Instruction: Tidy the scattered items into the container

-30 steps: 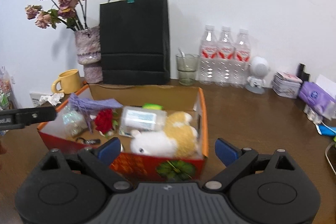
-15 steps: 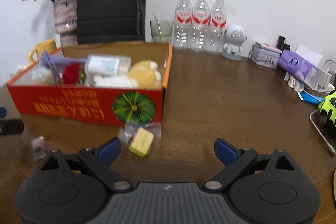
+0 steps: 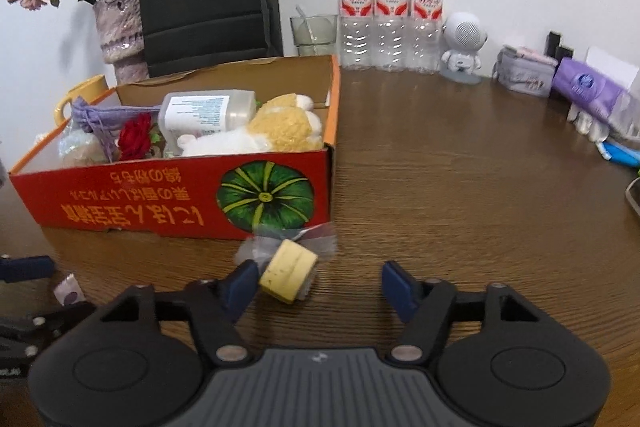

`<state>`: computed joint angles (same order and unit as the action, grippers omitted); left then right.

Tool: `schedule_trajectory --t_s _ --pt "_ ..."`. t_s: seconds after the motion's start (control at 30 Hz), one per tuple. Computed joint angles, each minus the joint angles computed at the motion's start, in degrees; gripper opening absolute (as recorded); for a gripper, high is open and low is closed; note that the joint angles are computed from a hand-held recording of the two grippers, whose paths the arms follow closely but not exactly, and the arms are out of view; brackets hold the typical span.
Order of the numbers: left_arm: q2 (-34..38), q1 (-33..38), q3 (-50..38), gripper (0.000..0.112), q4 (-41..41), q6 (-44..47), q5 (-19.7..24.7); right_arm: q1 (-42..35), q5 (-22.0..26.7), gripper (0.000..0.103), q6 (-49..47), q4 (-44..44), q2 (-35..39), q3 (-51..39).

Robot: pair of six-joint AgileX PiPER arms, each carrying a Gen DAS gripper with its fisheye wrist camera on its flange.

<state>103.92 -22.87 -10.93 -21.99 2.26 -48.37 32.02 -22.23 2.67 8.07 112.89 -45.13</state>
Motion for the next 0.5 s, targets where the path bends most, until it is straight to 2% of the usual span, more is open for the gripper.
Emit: schedule_trajectory --t_s 0.07,0.1,0.13,0.17,0.2,0.23,0.27,0.33,0.5 --pt "0.21 0.18 0.14 0.052 0.23 -0.09 -1.02 -0.04 -0.96 0.045 2.48 -2.92 0.04 0.47" --pt "0.23 0.15 0.28 0.048 0.43 -0.17 -1.44 0.06 -1.24 0.04 2.93 -3.57 -0.03 0.68" --pt "0.4 0.21 0.42 0.043 0.81 -0.17 -1.95 0.23 -1.49 0.026 3.15 -3.86 -0.08 0.89" --pt "0.64 0.08 0.72 0.037 1.17 -0.04 -2.78 0.59 -1.78 0.022 2.24 -2.76 -0.06 1.09" --pt "1.13 -0.21 0.89 0.03 1.24 0.31 -3.72 1.0 -2.56 0.022 0.77 -1.45 0.02 1.49" --pt "1.35 0.53 1.27 0.015 3.6 -0.69 -4.49 1.29 -3.13 0.022 -0.15 -0.74 0.04 1.84" --pt "1.32 0.28 1.48 0.011 3.93 -0.88 -4.75 1.53 -3.54 0.021 -0.59 -0.2 0.0 2.14" --pt "2.77 -1.25 2.03 0.007 2.85 -0.56 -7.46 1.73 -4.75 0.021 -0.46 -0.22 -0.09 3.03" --pt "2.64 0.04 2.62 0.001 5.31 -2.05 -7.94 1.58 -6.61 0.021 1.03 -1.01 -0.38 4.51"
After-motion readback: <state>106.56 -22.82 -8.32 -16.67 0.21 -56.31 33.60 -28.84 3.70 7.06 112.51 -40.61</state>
